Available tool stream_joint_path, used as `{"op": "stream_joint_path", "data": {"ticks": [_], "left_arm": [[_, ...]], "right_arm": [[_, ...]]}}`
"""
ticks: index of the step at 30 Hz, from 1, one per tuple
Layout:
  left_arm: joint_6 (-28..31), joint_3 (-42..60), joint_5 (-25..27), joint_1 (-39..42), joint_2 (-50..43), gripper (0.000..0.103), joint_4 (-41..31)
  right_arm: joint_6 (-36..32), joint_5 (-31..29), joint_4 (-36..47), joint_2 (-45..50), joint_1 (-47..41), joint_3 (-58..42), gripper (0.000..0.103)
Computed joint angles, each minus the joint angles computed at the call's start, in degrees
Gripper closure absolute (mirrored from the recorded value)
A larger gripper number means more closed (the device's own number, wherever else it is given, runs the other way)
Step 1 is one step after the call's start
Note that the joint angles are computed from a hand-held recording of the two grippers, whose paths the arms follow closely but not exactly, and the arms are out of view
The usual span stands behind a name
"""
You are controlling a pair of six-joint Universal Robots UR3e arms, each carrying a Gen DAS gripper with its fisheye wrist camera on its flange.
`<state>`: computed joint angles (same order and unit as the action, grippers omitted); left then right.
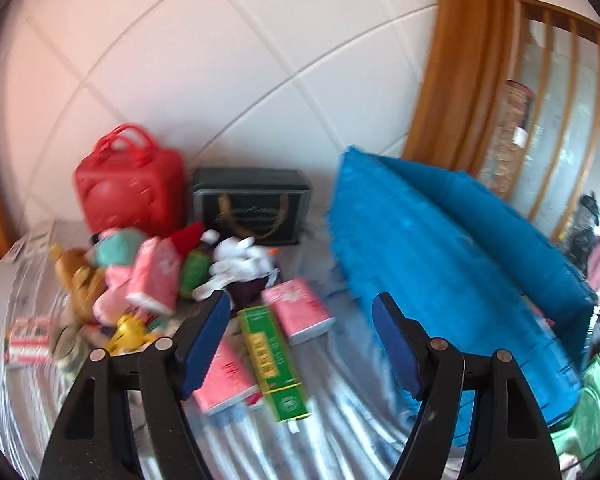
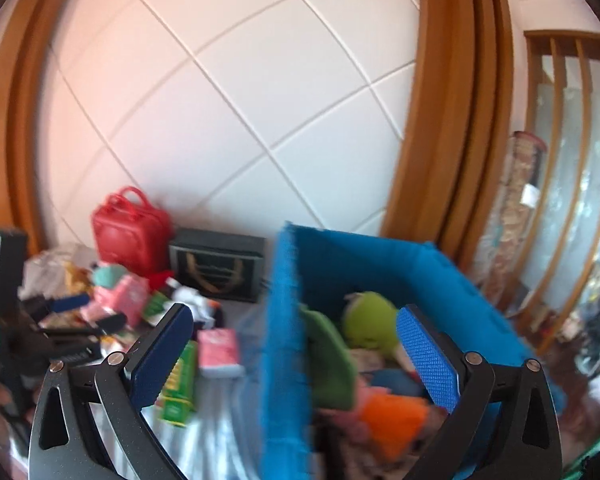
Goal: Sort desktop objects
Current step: 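Move both empty tools back to the pile on the table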
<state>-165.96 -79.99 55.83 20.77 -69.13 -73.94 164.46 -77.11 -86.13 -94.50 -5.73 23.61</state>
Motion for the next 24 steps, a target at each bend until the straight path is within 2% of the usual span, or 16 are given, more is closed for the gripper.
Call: {"op": "stream_joint_path", "data": {"ticks": [3,5,7,10,13,17,24], "left_arm": [[7.09,-7.90,-4.30,12.19,5.63,0.030,-4.40],[11.80,-12.79,-4.81,18.78,8.10,0.030,-5.50],[15.91,-17.68,-3.49,24.11,9.88,0.030,-5.00],[20.44,-26.03,1.37,29.98,11.17,0.030,0.10],[25.02,-33.66,6.74,33.74,10.99,0.030,6.38],[30.26,-38.38,7.78,39.16,10.37,0.030,6.99],[29.56,-38.06,12.62,35.37,2.51,0.030,9.67]], "right_arm": [[6.34,-1.98,-11.66,-2.19,8.37,13.13,0.000],[9.92,-3.00,-17.83,-2.52,12.76,20.21,0.000],[12.95,-3.72,-23.47,-2.35,16.09,27.40,0.000],[15.19,-4.40,-27.61,-1.43,18.74,36.13,0.000],[15.20,-5.51,-29.17,-0.41,20.85,43.86,0.000],[13.47,-8.57,-32.55,1.41,23.25,51.38,0.000],[12.56,-7.24,-32.68,7.62,23.84,52.49,0.000]]}}
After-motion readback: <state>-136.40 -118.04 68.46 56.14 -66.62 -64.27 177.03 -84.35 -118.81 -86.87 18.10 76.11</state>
